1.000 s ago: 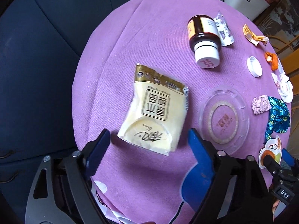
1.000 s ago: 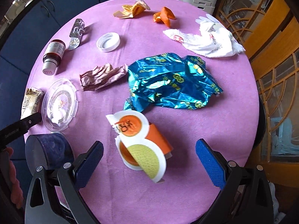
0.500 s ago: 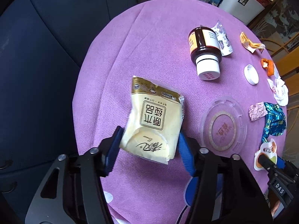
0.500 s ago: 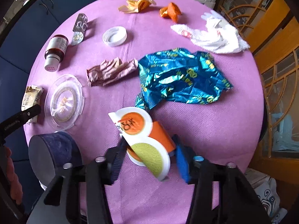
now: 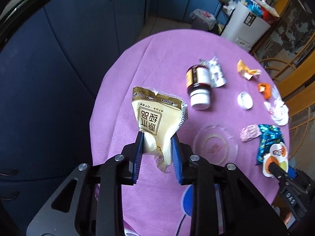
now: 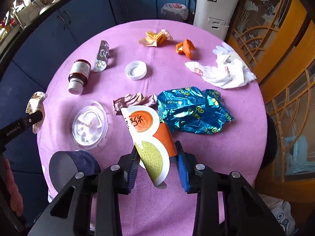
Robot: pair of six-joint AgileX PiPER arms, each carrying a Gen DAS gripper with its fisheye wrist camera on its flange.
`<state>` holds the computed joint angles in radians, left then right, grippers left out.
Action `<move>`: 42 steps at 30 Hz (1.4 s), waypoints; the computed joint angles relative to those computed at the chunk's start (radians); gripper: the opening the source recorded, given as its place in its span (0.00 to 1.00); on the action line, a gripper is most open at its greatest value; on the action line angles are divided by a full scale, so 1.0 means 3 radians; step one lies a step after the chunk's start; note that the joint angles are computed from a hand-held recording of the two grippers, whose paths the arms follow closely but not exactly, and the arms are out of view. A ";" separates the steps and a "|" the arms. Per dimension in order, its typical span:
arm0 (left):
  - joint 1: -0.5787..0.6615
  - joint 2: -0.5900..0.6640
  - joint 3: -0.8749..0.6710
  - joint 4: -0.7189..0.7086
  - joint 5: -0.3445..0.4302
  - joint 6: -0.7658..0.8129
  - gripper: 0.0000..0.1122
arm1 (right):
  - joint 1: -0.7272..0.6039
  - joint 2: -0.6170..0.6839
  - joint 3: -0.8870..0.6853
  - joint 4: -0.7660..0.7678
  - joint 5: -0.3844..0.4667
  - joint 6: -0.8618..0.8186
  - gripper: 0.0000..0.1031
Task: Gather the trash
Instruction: 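Carry the snack bag with the left gripper while the right gripper carries the lid over the black bin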
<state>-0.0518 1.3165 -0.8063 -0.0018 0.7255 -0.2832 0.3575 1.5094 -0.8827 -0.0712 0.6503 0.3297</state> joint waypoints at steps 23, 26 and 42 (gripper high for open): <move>-0.2009 0.1081 -0.1501 0.1343 0.0442 -0.1767 0.25 | -0.1638 -0.0410 0.0176 0.1281 -0.0150 -0.1863 0.33; -0.2179 0.1293 -0.1779 0.1386 0.0553 -0.1787 0.25 | -0.1974 -0.0338 0.0138 0.1550 -0.0094 -0.2251 0.33; -0.2882 0.2825 -0.4160 0.1478 0.1440 -0.1456 0.25 | -0.3320 0.0283 -0.0354 0.2271 0.0144 -0.3421 0.33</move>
<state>-0.9165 2.1639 -2.0542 0.4418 1.1574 -0.7199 -0.6386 1.5942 -0.9890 0.6101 0.6933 -0.6966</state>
